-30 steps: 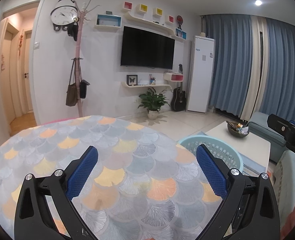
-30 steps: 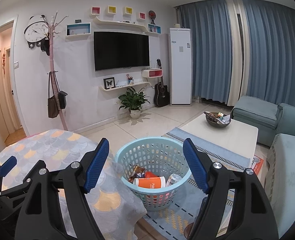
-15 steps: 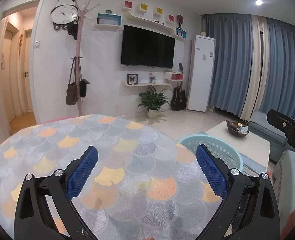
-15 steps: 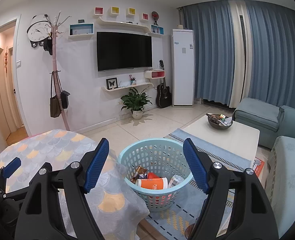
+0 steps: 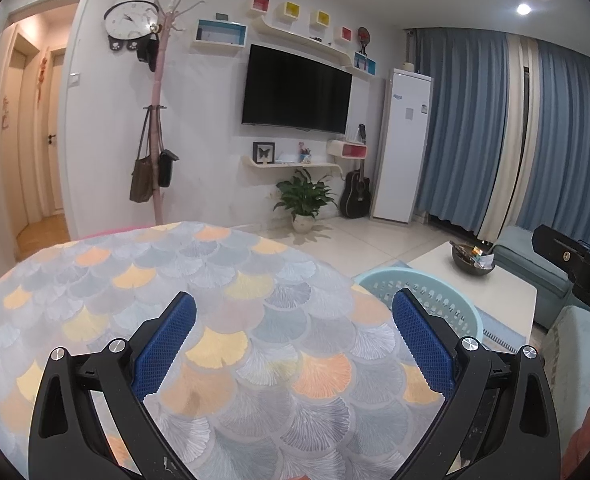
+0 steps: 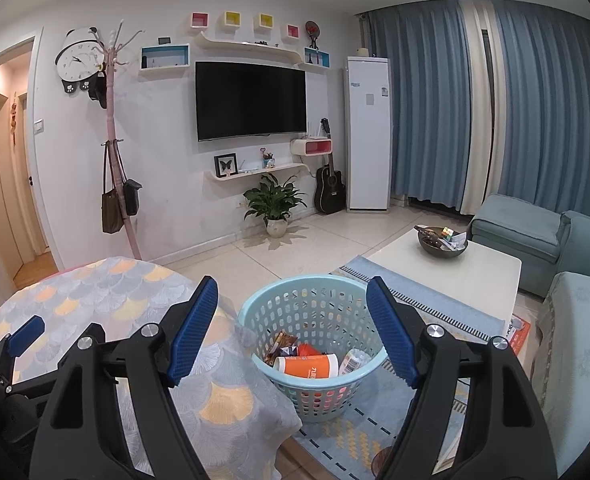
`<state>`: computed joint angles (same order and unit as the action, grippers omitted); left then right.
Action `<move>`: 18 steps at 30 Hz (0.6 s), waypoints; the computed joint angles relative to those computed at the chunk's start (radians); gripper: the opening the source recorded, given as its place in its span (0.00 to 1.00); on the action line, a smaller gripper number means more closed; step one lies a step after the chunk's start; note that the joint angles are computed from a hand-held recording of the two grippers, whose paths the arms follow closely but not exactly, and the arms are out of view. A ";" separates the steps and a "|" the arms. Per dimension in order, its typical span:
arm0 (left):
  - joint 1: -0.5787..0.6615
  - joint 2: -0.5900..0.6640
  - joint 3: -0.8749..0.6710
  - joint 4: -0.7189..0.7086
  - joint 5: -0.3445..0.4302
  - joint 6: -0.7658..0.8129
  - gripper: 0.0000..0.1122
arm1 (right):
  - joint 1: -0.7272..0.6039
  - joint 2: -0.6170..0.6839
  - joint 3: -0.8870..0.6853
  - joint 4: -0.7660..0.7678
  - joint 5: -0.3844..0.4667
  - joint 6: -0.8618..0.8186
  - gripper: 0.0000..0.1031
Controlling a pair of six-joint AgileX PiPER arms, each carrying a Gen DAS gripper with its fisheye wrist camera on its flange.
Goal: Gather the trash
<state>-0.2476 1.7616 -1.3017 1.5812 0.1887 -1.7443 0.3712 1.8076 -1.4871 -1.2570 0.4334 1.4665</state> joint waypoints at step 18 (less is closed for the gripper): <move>-0.008 0.008 -0.016 -0.131 0.007 0.121 0.85 | -0.003 0.014 0.002 0.007 -0.011 0.008 0.71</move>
